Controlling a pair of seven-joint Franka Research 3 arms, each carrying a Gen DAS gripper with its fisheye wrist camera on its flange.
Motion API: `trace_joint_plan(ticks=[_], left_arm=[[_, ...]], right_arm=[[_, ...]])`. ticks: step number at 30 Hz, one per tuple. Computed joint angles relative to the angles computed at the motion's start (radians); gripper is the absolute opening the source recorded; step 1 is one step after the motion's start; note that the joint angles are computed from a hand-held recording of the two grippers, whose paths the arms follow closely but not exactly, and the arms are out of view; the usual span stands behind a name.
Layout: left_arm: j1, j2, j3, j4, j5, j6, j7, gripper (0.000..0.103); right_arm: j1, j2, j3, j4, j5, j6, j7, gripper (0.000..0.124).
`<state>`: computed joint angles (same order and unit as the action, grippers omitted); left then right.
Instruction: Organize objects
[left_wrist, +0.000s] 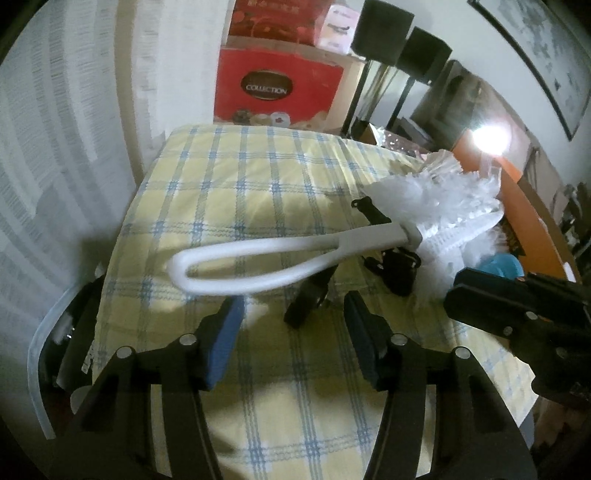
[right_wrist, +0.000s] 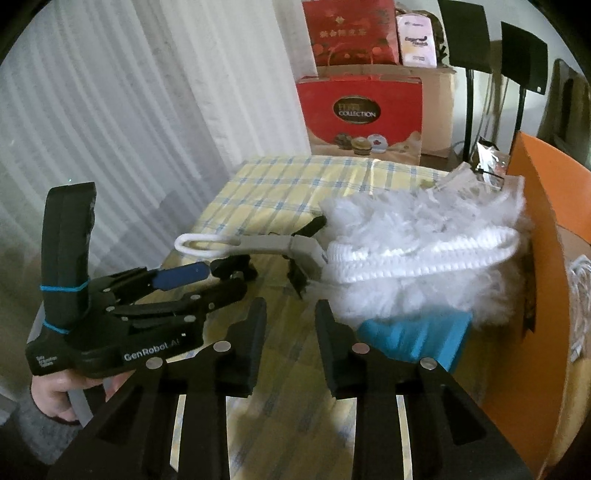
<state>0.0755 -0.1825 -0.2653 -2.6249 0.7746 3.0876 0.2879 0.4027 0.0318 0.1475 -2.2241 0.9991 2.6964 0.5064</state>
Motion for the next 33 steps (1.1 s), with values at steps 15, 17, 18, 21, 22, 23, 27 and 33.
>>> trace_joint_plan(ticks=[15,17,18,21,22,23,27,33], left_arm=[[-0.015,0.025,0.028,0.012,0.000,0.060,0.030,0.026],[-0.022,0.008,0.028,-0.008,-0.033,0.068,0.054,0.026],[-0.024,0.003,0.027,-0.013,-0.051,0.068,0.068,0.026],[-0.048,-0.032,0.036,-0.048,-0.119,0.068,0.113,0.026],[-0.064,-0.041,0.046,-0.058,-0.149,0.064,0.135,0.026],[-0.073,-0.047,0.050,-0.064,-0.173,0.060,0.151,0.026],[-0.104,-0.085,0.064,-0.110,-0.260,0.064,0.206,0.026],[-0.113,-0.153,0.054,-0.181,-0.355,0.077,0.247,0.026]], right_arm=[[-0.004,0.040,0.013,0.047,-0.030,-0.005,0.004,0.024],[-0.003,0.036,0.010,0.053,-0.057,0.002,0.037,0.024],[-0.004,0.037,0.008,0.062,-0.073,-0.001,0.060,0.024],[-0.012,0.050,0.002,0.102,-0.102,-0.035,0.118,0.024],[-0.013,0.052,0.002,0.112,-0.111,-0.040,0.132,0.024],[-0.014,0.057,0.002,0.125,-0.126,-0.047,0.150,0.024],[-0.015,0.106,0.003,0.207,-0.210,-0.112,0.257,0.024],[-0.027,0.154,0.025,0.281,-0.226,-0.196,0.303,0.024]])
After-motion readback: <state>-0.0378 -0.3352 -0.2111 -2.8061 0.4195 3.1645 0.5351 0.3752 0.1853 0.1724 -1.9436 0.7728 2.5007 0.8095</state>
